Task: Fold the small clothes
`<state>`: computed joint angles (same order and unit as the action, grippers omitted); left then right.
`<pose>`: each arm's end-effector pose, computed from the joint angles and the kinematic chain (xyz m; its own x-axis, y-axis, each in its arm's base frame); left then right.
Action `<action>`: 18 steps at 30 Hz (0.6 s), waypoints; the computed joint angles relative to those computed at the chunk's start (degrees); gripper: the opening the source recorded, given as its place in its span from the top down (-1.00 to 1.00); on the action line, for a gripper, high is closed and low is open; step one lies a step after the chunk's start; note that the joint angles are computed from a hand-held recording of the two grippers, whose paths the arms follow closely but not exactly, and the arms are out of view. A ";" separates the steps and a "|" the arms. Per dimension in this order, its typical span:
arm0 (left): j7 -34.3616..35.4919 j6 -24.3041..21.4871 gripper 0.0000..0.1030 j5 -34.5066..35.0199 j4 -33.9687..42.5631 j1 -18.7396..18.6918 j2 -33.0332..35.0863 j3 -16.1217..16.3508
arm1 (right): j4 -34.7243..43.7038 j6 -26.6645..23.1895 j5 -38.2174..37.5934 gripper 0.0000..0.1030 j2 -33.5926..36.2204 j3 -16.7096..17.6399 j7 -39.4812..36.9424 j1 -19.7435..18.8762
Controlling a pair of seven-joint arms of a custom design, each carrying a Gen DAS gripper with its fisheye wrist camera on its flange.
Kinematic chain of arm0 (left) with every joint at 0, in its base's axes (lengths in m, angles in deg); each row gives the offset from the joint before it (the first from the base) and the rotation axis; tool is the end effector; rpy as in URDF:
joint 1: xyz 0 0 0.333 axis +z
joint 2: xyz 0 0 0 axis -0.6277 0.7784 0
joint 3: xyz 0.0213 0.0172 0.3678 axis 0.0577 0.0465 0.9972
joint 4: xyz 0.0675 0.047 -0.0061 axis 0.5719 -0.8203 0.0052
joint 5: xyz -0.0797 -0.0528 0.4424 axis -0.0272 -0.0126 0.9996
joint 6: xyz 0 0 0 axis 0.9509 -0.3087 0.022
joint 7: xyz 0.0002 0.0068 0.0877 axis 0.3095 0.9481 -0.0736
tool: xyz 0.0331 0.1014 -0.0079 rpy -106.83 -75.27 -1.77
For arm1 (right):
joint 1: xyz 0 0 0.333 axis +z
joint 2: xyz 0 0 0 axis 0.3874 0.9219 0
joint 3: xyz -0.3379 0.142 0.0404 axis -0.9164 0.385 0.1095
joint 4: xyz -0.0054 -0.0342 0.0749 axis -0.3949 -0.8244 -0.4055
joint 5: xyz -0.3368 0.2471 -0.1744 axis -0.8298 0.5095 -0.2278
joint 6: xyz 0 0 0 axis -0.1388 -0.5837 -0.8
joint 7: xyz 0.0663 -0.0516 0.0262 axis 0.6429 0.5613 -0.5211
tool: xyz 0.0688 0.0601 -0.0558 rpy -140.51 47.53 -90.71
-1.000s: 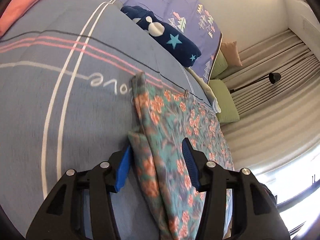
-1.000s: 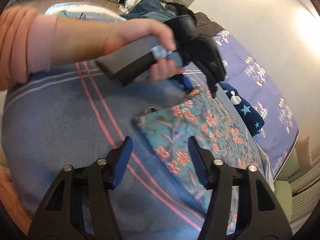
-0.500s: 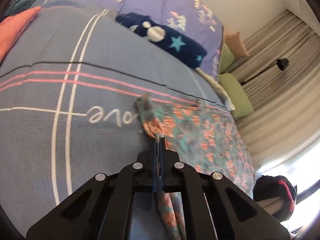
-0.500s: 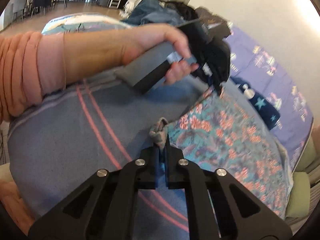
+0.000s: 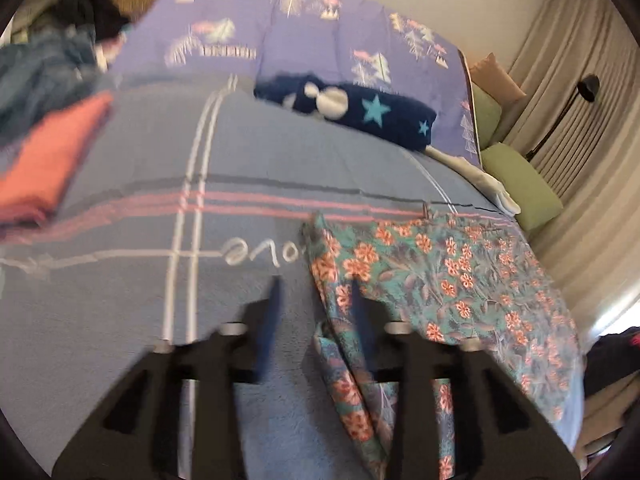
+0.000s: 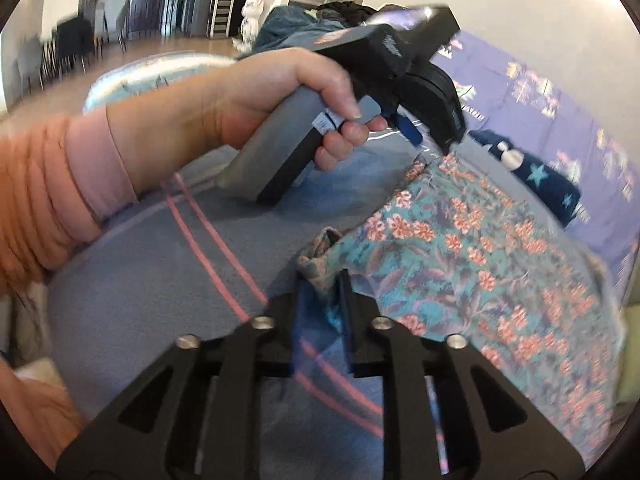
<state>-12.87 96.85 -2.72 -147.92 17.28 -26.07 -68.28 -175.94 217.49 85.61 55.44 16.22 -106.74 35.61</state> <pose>0.4978 -0.2176 0.4066 0.3323 -0.8828 0.3321 -0.5633 -0.4681 -0.6809 0.4093 0.0485 0.4103 0.9661 -0.1751 0.1900 0.0009 -0.7330 -0.6802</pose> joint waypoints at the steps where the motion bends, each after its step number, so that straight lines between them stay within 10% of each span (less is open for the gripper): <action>1: 0.14 -0.10 0.16 -0.06 -0.33 -1.49 -1.00 1.31 | 0.51 -2.30 -0.90 0.57 -0.01 -0.61 1.27 -0.50; 6: 0.93 -3.88 0.09 1.35 -0.60 -8.88 -0.38 7.17 | -0.76 -2.36 -0.47 0.47 -1.27 -0.51 -1.33 -1.02; 18: -2.81 -13.73 0.09 9.30 2.90 -14.78 1.82 9.10 | 4.14 -6.90 -0.34 0.44 2.45 -2.01 6.05 -4.01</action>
<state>-15.68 83.12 6.58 -145.02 2.50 -24.25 -59.18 -171.80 210.59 85.27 57.88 14.21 -100.69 31.60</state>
